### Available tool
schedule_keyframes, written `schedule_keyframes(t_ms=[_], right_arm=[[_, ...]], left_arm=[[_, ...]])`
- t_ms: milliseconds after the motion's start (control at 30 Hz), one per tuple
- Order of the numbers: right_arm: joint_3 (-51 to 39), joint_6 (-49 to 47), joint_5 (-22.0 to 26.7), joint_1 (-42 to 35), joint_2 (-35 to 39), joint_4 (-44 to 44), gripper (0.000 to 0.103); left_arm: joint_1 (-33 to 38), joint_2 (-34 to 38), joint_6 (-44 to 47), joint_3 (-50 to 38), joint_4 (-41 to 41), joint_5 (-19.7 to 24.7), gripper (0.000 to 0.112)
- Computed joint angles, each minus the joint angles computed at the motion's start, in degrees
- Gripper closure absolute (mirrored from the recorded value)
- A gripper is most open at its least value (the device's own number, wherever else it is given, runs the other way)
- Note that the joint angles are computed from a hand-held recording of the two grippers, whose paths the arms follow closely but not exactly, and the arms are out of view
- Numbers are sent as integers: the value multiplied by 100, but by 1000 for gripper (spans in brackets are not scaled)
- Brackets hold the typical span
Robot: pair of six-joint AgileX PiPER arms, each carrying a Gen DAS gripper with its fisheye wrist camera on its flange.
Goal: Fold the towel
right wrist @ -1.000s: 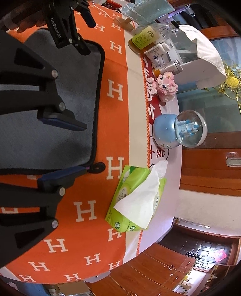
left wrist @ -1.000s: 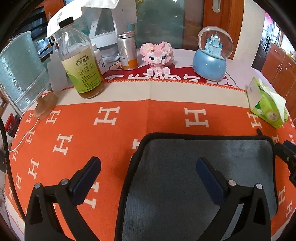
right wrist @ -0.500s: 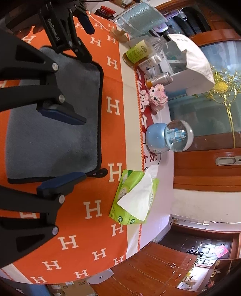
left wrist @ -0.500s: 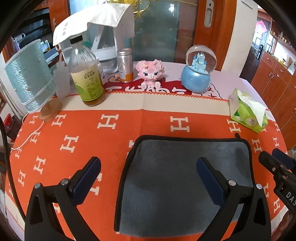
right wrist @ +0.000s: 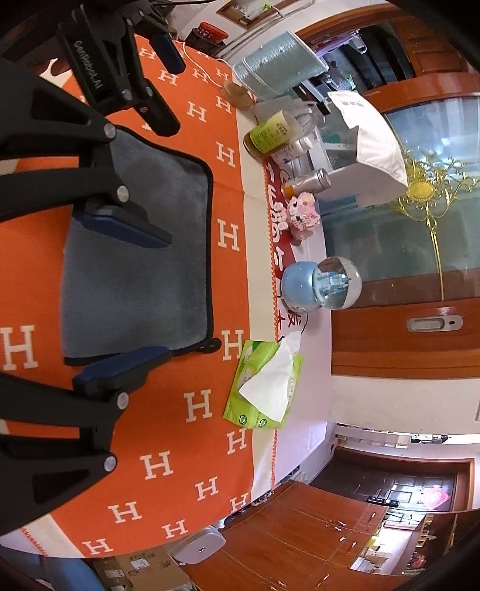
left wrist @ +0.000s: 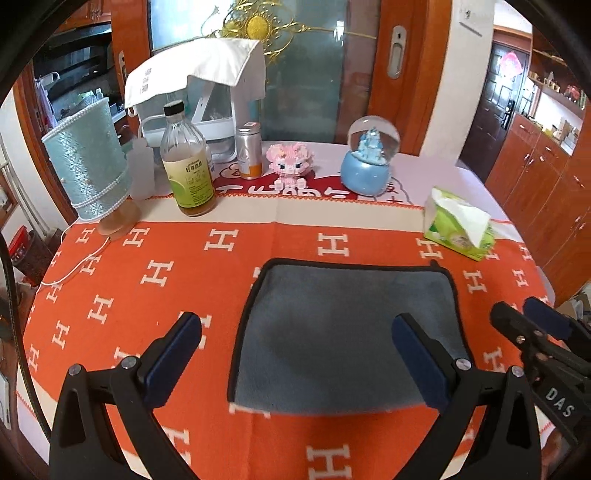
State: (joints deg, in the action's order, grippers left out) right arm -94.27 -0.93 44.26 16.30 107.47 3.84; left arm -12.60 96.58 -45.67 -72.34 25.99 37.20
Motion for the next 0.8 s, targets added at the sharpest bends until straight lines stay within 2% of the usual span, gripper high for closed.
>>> schedule_keyframes(t_ms=[133,333,533,800], right_arm=[[291,-91,53,14,-370,65,48],[702,-144,181,-10,-863,114,48],[1200,-143,322,-62,-1393,104,48],[1957,-341,556,-248,-2467,361,48]], left_arm=[[-288,-313,-227,142,115,339,10],[-907,-850,-925,464,795,857,10],[-1335,-1552,-1270,854,906,1206,10],[-2152,-2549,-1687,1378,1012,1966,10]])
